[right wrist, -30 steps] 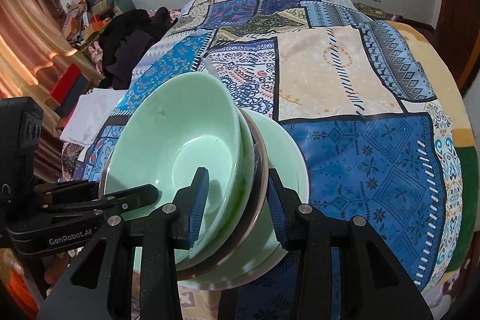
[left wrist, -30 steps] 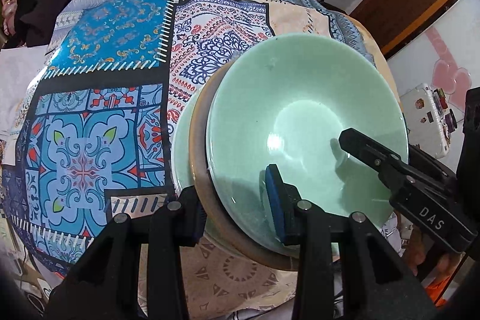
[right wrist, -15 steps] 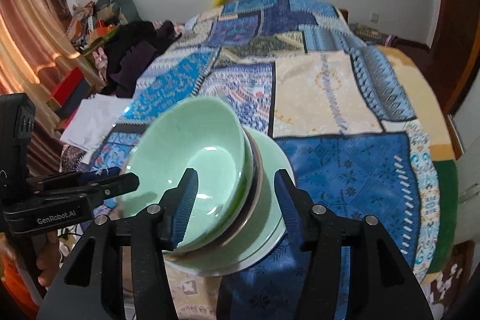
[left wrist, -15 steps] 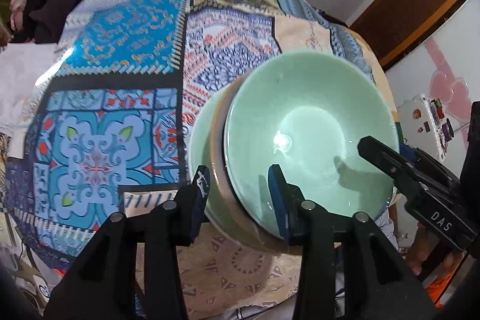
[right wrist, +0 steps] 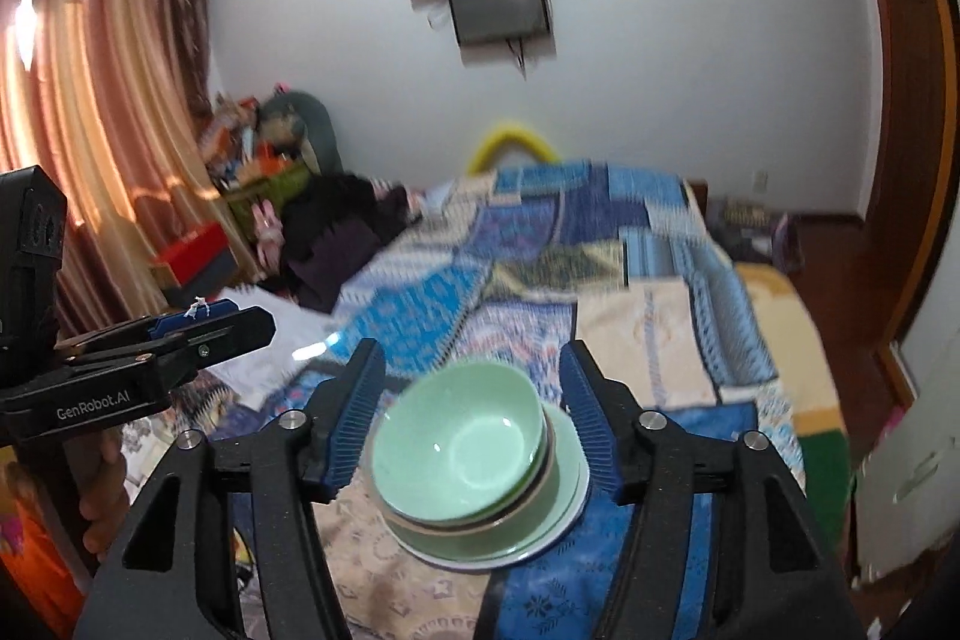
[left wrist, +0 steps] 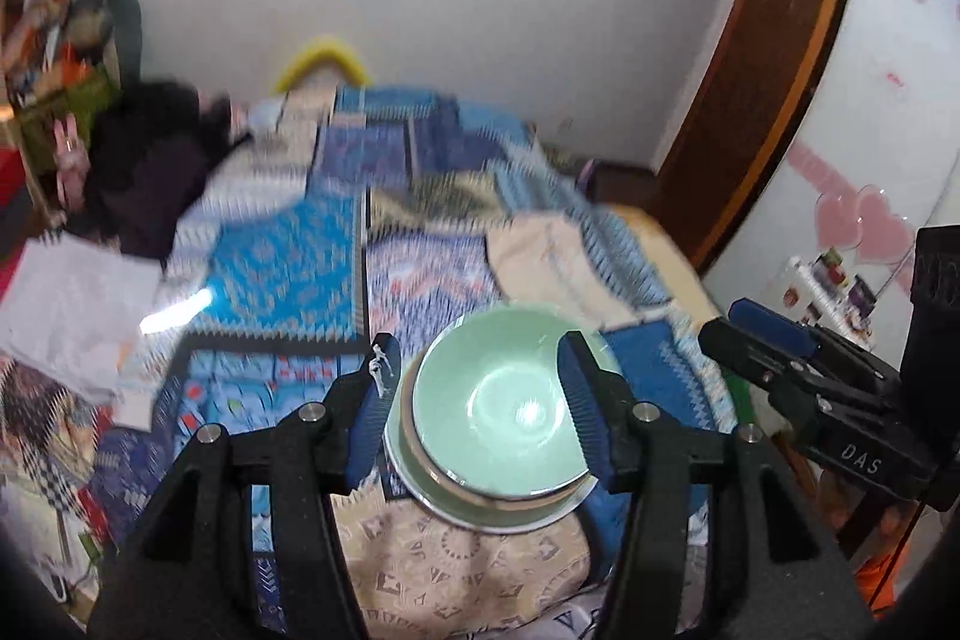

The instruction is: Organize plates and bowls

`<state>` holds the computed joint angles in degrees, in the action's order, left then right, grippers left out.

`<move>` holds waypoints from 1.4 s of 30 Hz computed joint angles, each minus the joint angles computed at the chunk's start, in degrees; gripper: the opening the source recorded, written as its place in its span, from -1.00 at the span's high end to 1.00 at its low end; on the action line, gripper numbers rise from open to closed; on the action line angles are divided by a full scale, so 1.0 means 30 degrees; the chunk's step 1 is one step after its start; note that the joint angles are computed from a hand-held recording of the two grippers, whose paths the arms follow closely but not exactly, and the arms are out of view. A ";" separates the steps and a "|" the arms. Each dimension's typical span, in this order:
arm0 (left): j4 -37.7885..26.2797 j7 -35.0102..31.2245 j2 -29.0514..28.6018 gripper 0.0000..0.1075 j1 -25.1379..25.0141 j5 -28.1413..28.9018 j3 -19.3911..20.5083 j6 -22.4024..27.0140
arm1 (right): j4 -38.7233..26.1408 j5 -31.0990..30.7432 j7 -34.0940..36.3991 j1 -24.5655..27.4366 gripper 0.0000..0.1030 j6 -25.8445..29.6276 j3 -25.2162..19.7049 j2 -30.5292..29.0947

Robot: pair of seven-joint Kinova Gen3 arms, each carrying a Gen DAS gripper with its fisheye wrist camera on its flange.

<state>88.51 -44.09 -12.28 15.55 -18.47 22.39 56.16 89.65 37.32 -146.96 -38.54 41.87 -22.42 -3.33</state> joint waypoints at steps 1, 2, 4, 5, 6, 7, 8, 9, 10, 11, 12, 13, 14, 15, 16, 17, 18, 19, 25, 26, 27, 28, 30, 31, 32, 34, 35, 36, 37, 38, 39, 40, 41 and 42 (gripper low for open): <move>-0.0046 0.0351 -0.0283 -0.06 -0.0079 -0.0551 0.0392 -0.0027 | 0.0174 0.0651 -0.0509 -0.0033 -0.21 -0.0078 -0.0179 -0.0238; -0.0113 0.0587 -0.0497 -0.10 -0.0182 -0.0955 0.0725 -0.0027 | 0.0348 0.1360 -0.1075 -0.0024 -0.23 -0.0114 -0.0436 -0.0458; -0.0191 0.1222 -0.0922 -0.16 -0.0579 -0.1951 0.1665 0.0016 | 0.0661 0.2618 -0.2034 0.0107 -0.31 -0.0174 -0.0960 -0.0858; -0.0155 0.1560 -0.1148 -0.20 -0.0849 -0.2445 0.2169 0.0010 | 0.0752 0.2998 -0.2339 0.0189 -0.34 -0.0176 -0.1190 -0.0968; -0.0142 0.1879 -0.1323 -0.24 -0.1173 -0.2930 0.2703 0.0022 | 0.0879 0.3410 -0.2665 0.0296 -0.43 -0.0236 -0.1389 -0.1105; -0.0138 0.2161 -0.1533 -0.29 -0.1522 -0.3413 0.3248 0.0069 | 0.0998 0.3930 -0.3096 0.0411 -0.50 -0.0222 -0.1662 -0.1222; -0.0099 0.2343 -0.1758 -0.33 -0.1838 -0.3741 0.3669 0.0045 | 0.1123 0.4500 -0.3567 0.0524 -0.52 -0.0196 -0.1948 -0.1309; -0.0036 0.2446 -0.1980 -0.43 -0.2135 -0.3925 0.3988 -0.0038 | 0.1229 0.4937 -0.3896 0.0609 -0.55 -0.0187 -0.2156 -0.1379; 0.0032 0.2549 -0.2227 -0.55 -0.2482 -0.4079 0.4325 -0.0132 | 0.1262 0.5362 -0.4178 0.0668 -0.61 -0.0102 -0.2369 -0.1414; 0.0100 0.2621 -0.2464 -0.59 -0.2876 -0.4186 0.4668 -0.0228 | 0.1283 0.5589 -0.4348 0.0704 -0.65 -0.0093 -0.2465 -0.1393; 0.0204 0.2699 -0.2716 -0.63 -0.3320 -0.4303 0.5037 -0.0359 | 0.1349 0.5920 -0.4643 0.0729 -0.72 -0.0085 -0.2582 -0.1408; 0.0299 0.2768 -0.2983 -0.68 -0.3826 -0.4467 0.5468 -0.0457 | 0.1414 0.6262 -0.4947 0.0753 -0.76 -0.0130 -0.2663 -0.1401; 0.0339 0.2755 -0.3254 -0.71 -0.4274 -0.4536 0.5855 -0.0475 | 0.1474 0.6585 -0.5220 0.0758 -0.78 -0.0162 -0.2725 -0.1369; 0.0398 0.2733 -0.3530 -0.78 -0.4735 -0.4590 0.6187 -0.0564 | 0.1481 0.6927 -0.5479 0.0733 -0.84 -0.0101 -0.2799 -0.1319; 0.0482 0.2733 -0.3801 -0.84 -0.5172 -0.4566 0.6463 -0.0710 | 0.1544 0.7205 -0.5716 0.0689 -0.92 -0.0075 -0.2810 -0.1298; 0.0546 0.2646 -0.4025 -0.86 -0.5497 -0.4459 0.6608 -0.0857 | 0.1624 0.7609 -0.6089 0.0645 -0.96 0.0012 -0.2870 -0.1269; 0.0597 0.2538 -0.4249 -0.89 -0.5823 -0.4363 0.6751 -0.0989 | 0.1648 0.8103 -0.6528 0.0587 -0.99 0.0143 -0.2945 -0.1190; 0.0625 0.2397 -0.4437 -0.91 -0.6130 -0.4253 0.6884 -0.1089 | 0.1707 0.8459 -0.6852 0.0474 -0.99 0.0216 -0.2939 -0.1163; 0.0953 0.1488 -0.5108 -0.91 -0.7199 -0.2883 0.6767 -0.1883 | 0.2008 0.8979 -0.7535 -0.0025 -0.99 0.0370 -0.2680 -0.1291; 0.0987 0.1320 -0.5227 -0.91 -0.7373 -0.2661 0.6757 -0.1970 | 0.2138 0.8980 -0.7644 -0.0064 -0.99 0.0352 -0.2654 -0.1384; 0.1031 0.1163 -0.5347 -0.91 -0.7554 -0.2439 0.6750 -0.2059 | 0.2185 0.8986 -0.7724 -0.0077 -0.99 0.0372 -0.2670 -0.1416; 0.1085 0.0997 -0.5445 -0.91 -0.7749 -0.2236 0.6733 -0.2180 | 0.2187 0.8936 -0.7713 -0.0076 -0.99 0.0342 -0.2647 -0.1422; 0.1086 0.0694 -0.5712 -0.91 -0.8116 -0.1772 0.6804 -0.2218 | 0.2277 0.8729 -0.7602 -0.0034 -0.99 0.0211 -0.2569 -0.1576; 0.1118 0.0508 -0.5788 -0.91 -0.8278 -0.1550 0.6784 -0.2304 | 0.2260 0.8741 -0.7605 0.0029 -0.99 0.0227 -0.2624 -0.1567; 0.1130 0.0322 -0.5874 -0.91 -0.8425 -0.1315 0.6778 -0.2352 | 0.2355 0.8828 -0.7743 0.0074 -0.99 0.0277 -0.2717 -0.1606; 0.1117 -0.0045 -0.6042 -0.91 -0.8722 -0.0837 0.6752 -0.2405 | 0.2298 0.8816 -0.7735 0.0123 -0.99 0.0344 -0.2797 -0.1577; 0.1105 -0.0224 -0.6109 -0.91 -0.8887 -0.0598 0.6780 -0.2424 | 0.2296 0.8811 -0.7737 0.0135 -0.99 0.0345 -0.2810 -0.1574; 0.1134 -0.0417 -0.6168 -0.91 -0.9013 -0.0353 0.6760 -0.2478 | 0.2307 0.8841 -0.7788 0.0133 -0.99 0.0404 -0.2863 -0.1571; 0.1161 -0.0611 -0.6239 -0.91 -0.9142 -0.0117 0.6727 -0.2534 | 0.2250 0.8827 -0.7753 0.0119 -0.99 0.0489 -0.2895 -0.1540; 0.1129 -0.0783 -0.6325 -0.91 -0.9304 0.0122 0.6752 -0.2535 | 0.2278 0.8838 -0.7782 0.0100 -0.99 0.0528 -0.2914 -0.1554; 0.1148 -0.0968 -0.6402 -0.91 -0.9435 0.0362 0.6725 -0.2583 | 0.2304 0.8841 -0.7805 0.0092 -0.99 0.0530 -0.2908 -0.1572; 0.1135 -0.1161 -0.6456 -0.91 -0.9580 0.0595 0.6708 -0.2618 | 0.2280 0.8815 -0.7788 0.0078 -0.99 0.0538 -0.2912 -0.1580; 0.1117 -0.1342 -0.6512 -0.91 -0.9742 0.0828 0.6705 -0.2648 | 0.2296 0.8806 -0.7768 0.0088 -0.99 0.0493 -0.2886 -0.1573; 0.1111 -0.1536 -0.6577 -0.91 -0.9887 0.1057 0.6689 -0.2670 | 0.2262 0.8777 -0.7725 0.0075 -0.99 0.0521 -0.2898 -0.1560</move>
<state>91.84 -48.70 -32.01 -14.11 -15.30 42.45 48.15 96.44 63.65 -170.13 -38.32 43.43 -31.11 -8.01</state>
